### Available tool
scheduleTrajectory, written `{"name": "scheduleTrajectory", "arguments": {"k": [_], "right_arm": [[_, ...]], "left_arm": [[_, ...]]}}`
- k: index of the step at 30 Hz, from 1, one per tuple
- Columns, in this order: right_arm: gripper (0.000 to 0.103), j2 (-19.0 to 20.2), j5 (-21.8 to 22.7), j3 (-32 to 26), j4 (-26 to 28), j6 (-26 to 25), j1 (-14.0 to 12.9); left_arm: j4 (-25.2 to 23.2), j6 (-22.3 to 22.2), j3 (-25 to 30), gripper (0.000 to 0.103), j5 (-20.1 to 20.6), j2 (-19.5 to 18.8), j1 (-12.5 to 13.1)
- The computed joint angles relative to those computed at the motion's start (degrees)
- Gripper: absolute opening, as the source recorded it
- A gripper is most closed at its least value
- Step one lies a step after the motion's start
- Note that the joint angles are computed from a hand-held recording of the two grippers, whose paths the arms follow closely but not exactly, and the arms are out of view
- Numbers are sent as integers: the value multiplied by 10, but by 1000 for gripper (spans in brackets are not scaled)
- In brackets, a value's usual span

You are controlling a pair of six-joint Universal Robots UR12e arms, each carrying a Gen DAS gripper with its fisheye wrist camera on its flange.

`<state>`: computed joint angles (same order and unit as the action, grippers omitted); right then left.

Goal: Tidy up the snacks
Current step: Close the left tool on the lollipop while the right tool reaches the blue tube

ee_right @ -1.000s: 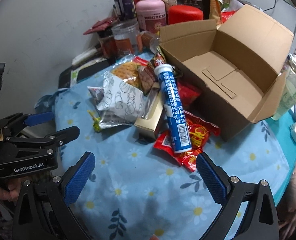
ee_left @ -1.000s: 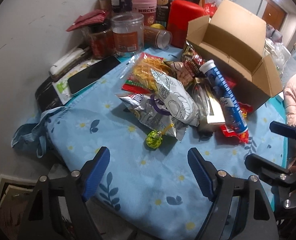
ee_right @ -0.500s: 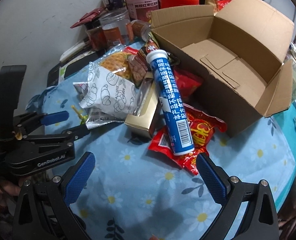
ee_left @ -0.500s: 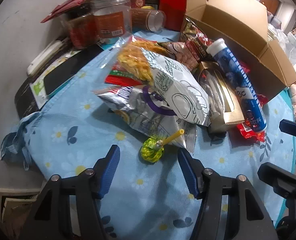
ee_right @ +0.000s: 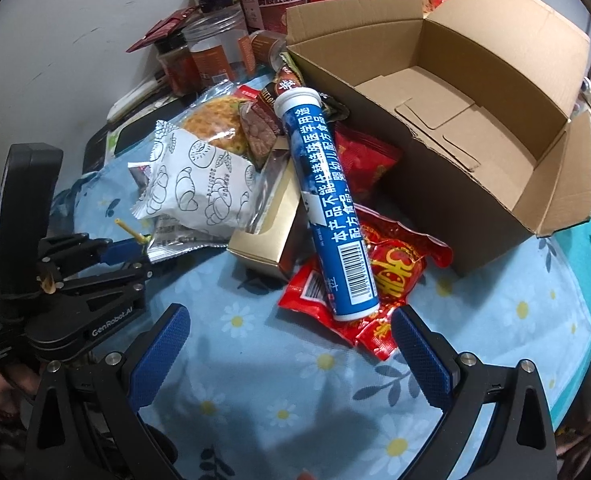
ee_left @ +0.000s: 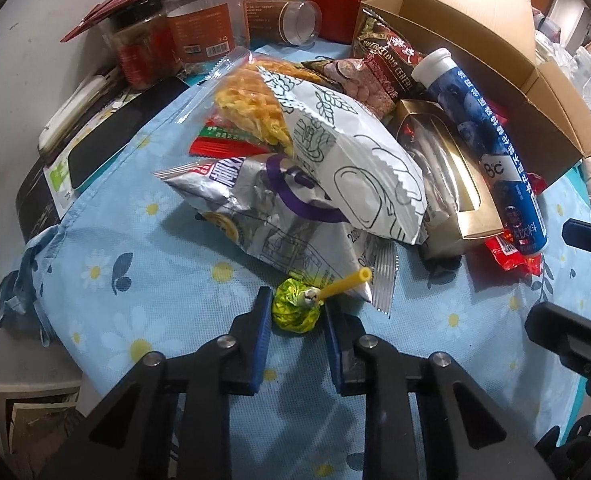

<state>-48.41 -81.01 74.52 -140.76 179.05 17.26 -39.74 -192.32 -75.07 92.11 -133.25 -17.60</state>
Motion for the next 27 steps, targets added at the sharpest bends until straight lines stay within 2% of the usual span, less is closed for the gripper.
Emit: {"name": "scheduleTrajectory", "arguments": {"k": [11,27], "right_arm": [[102,-4,11,8,-2,-1,-6],[101,-11,10,23,-3,0,-13]], "left_arm": [[-8,-17,-11,24,-9,16,-5],[-14,-30,0,24,-9,12,-11]]}}
